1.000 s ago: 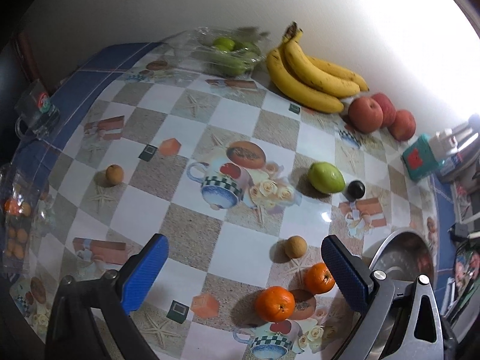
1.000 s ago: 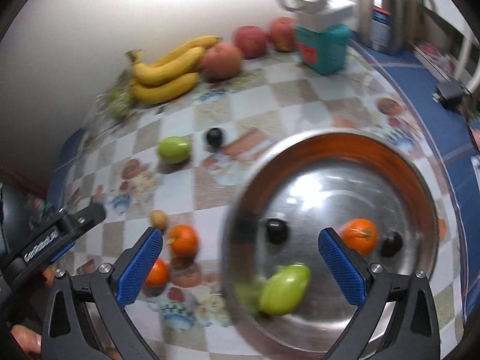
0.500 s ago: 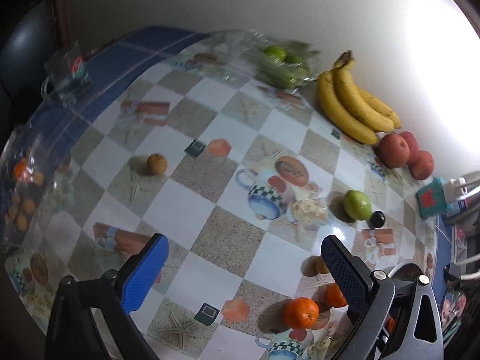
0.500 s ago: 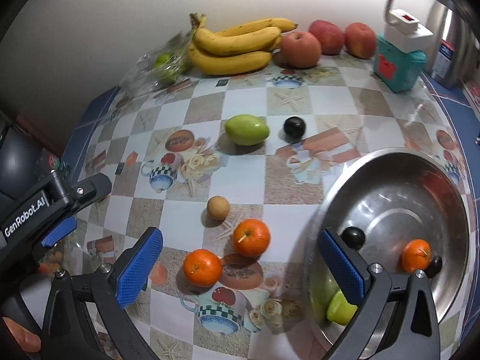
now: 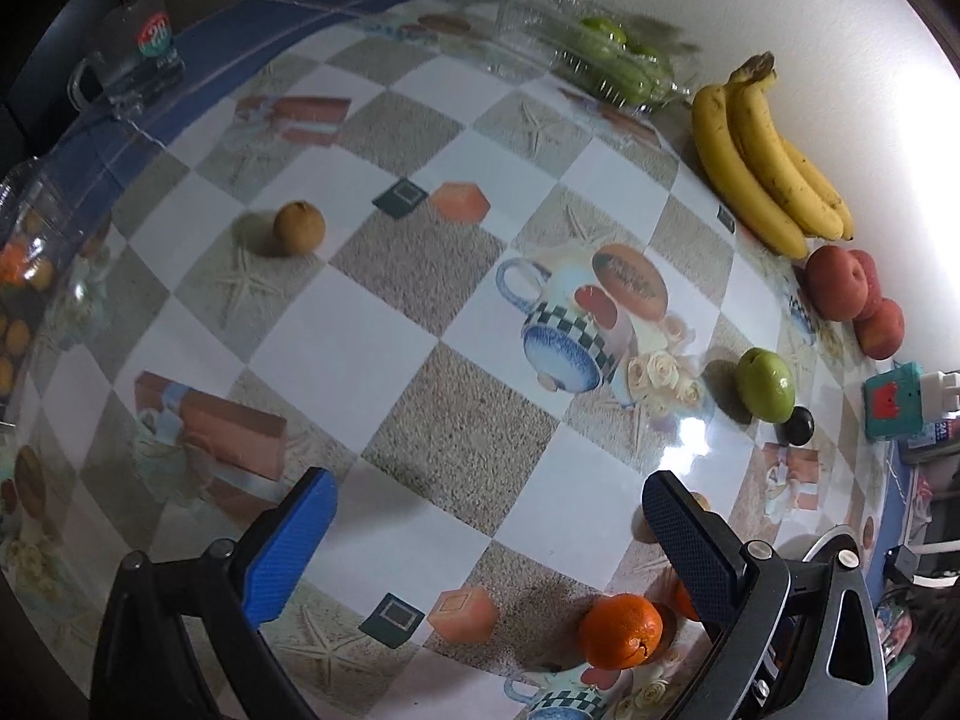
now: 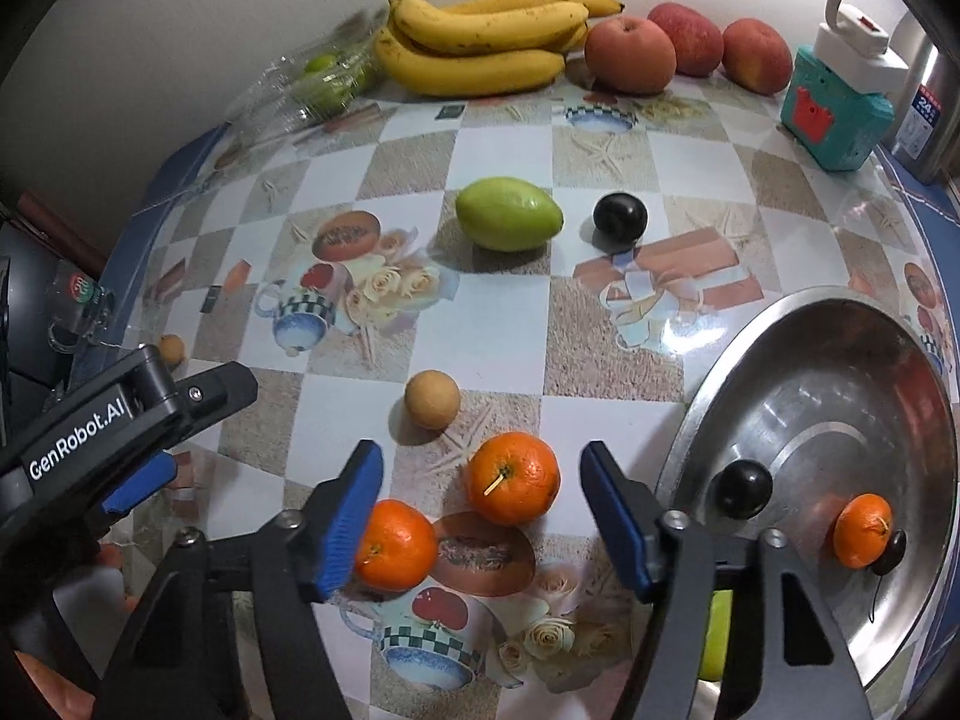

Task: Organize fruits
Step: 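Move both tools away from the basin toward the oranges on the table, then close the right tool on an orange while the left tool grasps another orange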

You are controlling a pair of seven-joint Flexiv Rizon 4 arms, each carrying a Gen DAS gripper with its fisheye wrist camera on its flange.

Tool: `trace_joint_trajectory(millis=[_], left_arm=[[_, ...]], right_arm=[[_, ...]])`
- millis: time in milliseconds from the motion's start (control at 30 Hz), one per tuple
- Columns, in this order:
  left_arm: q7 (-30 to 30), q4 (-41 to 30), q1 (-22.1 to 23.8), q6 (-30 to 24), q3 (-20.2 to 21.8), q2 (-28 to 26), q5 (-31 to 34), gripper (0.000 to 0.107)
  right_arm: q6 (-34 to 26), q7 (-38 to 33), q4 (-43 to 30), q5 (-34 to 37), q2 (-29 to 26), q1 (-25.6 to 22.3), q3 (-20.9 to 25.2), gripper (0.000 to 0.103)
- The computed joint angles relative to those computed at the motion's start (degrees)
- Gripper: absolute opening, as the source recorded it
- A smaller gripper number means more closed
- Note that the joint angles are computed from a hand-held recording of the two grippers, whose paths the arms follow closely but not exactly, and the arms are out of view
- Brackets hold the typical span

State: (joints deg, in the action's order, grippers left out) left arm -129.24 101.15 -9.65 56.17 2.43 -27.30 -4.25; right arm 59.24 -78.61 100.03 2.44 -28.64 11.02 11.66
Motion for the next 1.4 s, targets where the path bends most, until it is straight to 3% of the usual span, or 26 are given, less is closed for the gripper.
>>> trace_joint_trajectory(millis=[133,367,500,867,1067,1267,1400], left_arm=[[0.3,-0.3,0.0,-0.3,-0.2,-0.4,-0.1,0.103],[2.2,-0.5,0.2,0.3,-1.2,-1.3,-1.6,0.103],[3.2,-1.1,0.0,-0.3,-1.3,-1.6,-1.7,0.103],[4.8,-2.6,-0.9,1.3,-1.0,-2.7,-0.6,0.103],[9.9,-2.5,-0.2,2.8,-3.0,-2.7,-2.3,0.103],[13.3,-4.4,-1.5,-2.3,-3.2,-2.7,-1.9,0.103],[16.1,-4.9,-1.7,-3.7,-4.4,-3.2,-3.0,0.097]], right_arm=[[-0.5,0.1,-0.4,-0.7,-0.7,0.5,-0.4,0.054],[-1.9,1.8,-0.6,-1.7,-1.6,0.6,-1.0,0.051],[-2.0,2.2,-0.6,-1.8,-1.7,0.5,-1.0,0.038],[-1.3,-0.7,-0.2,4.0,0.9,-2.8,1.4,0.037],[-1.0,2.8,2.4,3.8,5.0,-2.7,-1.1,0.037],[-0.1,4.8,4.2,3.9,6.8,-4.1,-2.1,0.037],[-0.7,4.8,3.8,5.8,6.7,-5.1,-1.6,0.037]])
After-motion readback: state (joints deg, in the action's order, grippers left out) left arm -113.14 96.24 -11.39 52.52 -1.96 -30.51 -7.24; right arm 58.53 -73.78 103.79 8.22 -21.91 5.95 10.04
